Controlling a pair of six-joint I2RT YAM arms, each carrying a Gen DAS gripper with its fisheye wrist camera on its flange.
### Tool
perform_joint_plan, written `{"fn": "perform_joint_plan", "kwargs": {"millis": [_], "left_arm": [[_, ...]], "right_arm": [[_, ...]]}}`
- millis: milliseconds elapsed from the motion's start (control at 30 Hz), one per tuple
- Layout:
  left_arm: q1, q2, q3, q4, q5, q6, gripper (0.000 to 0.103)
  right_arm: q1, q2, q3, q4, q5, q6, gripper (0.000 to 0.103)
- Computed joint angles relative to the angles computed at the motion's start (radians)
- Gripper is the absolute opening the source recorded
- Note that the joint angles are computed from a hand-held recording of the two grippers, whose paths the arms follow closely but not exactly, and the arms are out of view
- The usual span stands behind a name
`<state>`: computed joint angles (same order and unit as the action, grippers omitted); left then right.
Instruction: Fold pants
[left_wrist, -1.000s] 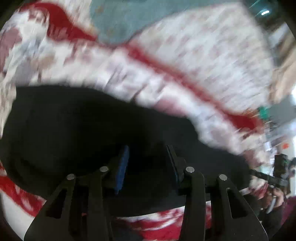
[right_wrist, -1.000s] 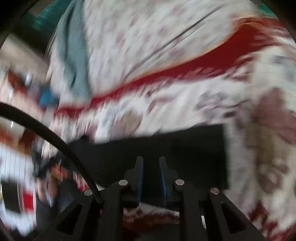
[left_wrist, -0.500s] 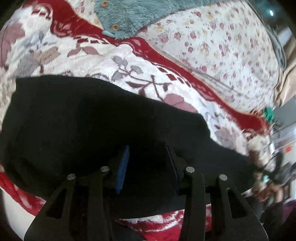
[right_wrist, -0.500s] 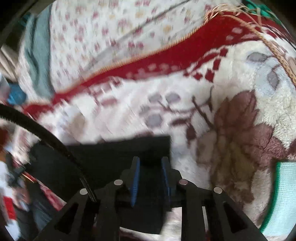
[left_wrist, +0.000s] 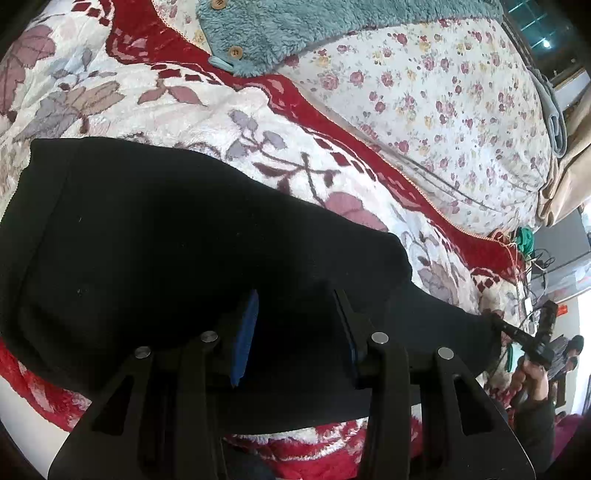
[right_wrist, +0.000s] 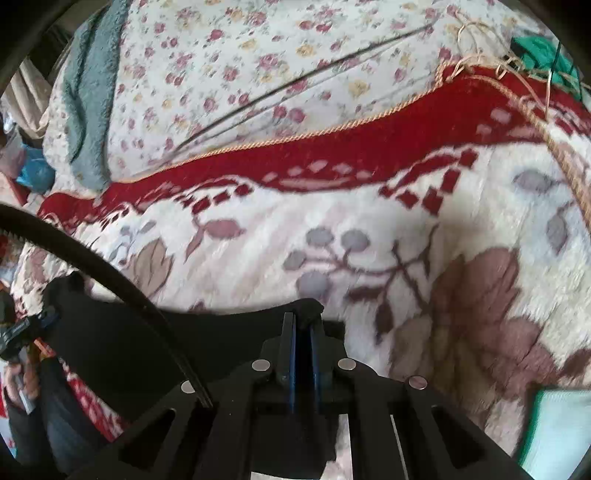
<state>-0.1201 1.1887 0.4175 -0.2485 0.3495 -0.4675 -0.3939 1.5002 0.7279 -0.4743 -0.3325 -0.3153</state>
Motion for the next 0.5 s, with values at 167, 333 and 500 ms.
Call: {"fn": "perform_joint_plan", "kwargs": {"millis": [167,333,500], "left_arm": [[0.001,-0.003,-0.001,0.000,0.002,-0.003,0.039],[-0.003,-0.005,-0.001,-0.003,-0.007,-0.005,0.039],[0.003,-0.008,-0.003,-0.003,-0.001,-0.005,0.040]], "right_arm": [[0.031,0.115,0.004,0.066,0.118,0.016,0.009],[0.003,0.065,0.001,0.071,0.195,0.076,0.046],[0.036,-0.112,-0.035,0.061,0.094,0.135,0.046]]}}
